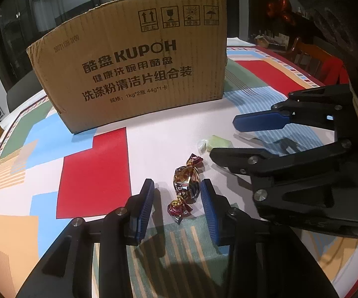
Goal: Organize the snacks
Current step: 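Grasp the brown wrapped candy with the left tool while the right tool grasps the pale green candy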
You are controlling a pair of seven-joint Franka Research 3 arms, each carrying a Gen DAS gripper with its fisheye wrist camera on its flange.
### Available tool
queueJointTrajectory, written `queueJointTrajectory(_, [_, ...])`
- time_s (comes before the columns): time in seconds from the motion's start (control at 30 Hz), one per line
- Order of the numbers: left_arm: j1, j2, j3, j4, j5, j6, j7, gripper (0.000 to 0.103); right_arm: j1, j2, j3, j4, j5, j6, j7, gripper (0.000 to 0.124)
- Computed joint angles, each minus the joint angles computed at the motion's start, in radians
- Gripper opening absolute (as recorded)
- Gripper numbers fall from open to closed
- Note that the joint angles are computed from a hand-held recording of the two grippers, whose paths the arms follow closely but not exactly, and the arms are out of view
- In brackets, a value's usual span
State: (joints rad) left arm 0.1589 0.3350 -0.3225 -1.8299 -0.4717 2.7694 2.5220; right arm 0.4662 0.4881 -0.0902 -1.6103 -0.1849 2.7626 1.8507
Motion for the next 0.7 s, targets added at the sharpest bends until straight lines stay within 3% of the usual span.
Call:
queueJointTrajectory(0.27, [0.002,0.010,-0.004,0.014,-0.003,-0.016,0.004,0.033,-0.020,0.020,0.025,0.029,0.044,-0.018,-0.048,0.035])
queueJointTrajectory(0.4, [0.001,0.011,-0.002,0.017,-0.004,-0.017,0.001,0.022,-0.023,0.029,0.032,0.045,0.054,-0.044,-0.074,0.026])
queueJointTrajectory(0.7, [0.002,0.014,0.000,0.021,0.002,-0.019,-0.020,0.021,-0.026,0.024,0.040,0.032,0.084,-0.029,-0.105,0.020])
